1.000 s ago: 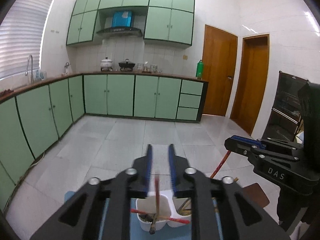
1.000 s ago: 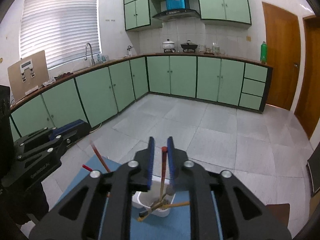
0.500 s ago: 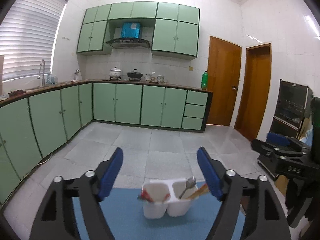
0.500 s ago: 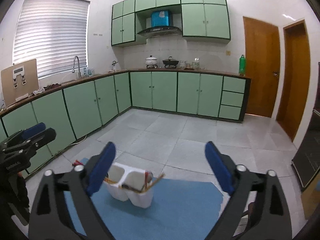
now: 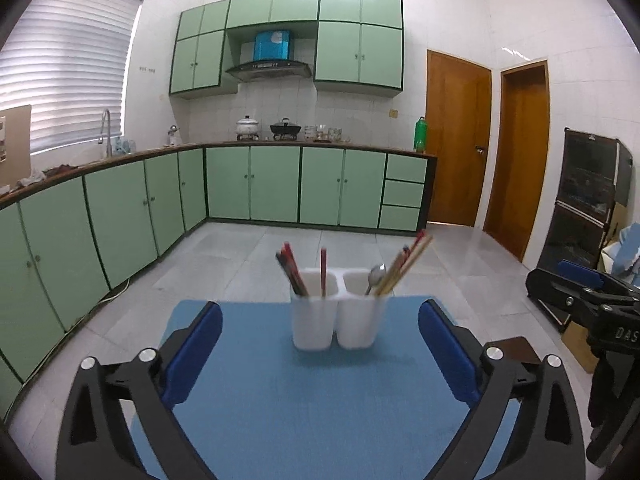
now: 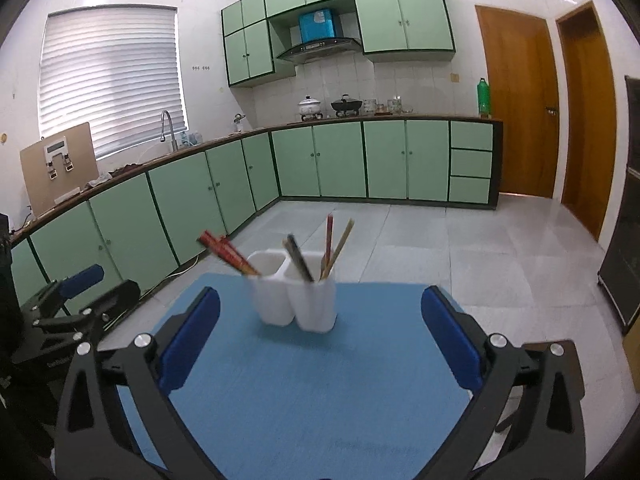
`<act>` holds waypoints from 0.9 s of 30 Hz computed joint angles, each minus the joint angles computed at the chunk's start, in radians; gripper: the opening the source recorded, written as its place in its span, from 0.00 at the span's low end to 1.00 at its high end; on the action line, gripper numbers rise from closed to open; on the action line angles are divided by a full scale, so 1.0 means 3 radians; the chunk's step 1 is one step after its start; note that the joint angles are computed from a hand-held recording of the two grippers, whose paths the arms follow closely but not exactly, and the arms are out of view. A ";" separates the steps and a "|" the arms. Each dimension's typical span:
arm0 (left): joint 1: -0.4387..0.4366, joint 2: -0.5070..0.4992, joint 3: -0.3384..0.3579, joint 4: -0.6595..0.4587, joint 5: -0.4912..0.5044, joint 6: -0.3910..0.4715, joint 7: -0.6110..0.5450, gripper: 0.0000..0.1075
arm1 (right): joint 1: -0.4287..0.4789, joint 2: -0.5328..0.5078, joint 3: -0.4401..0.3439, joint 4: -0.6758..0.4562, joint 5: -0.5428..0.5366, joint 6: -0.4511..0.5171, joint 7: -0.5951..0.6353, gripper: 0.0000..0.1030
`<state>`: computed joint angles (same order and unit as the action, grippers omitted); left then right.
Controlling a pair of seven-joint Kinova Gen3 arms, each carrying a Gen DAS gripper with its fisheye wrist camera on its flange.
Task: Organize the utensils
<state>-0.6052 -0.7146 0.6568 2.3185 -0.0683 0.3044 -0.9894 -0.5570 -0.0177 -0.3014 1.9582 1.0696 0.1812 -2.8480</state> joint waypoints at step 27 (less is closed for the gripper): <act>0.0390 -0.0850 -0.0077 0.0065 0.0192 0.0664 0.0032 0.90 | -0.0220 -0.0379 -0.0470 0.0427 0.0777 0.0621 -0.0831 0.95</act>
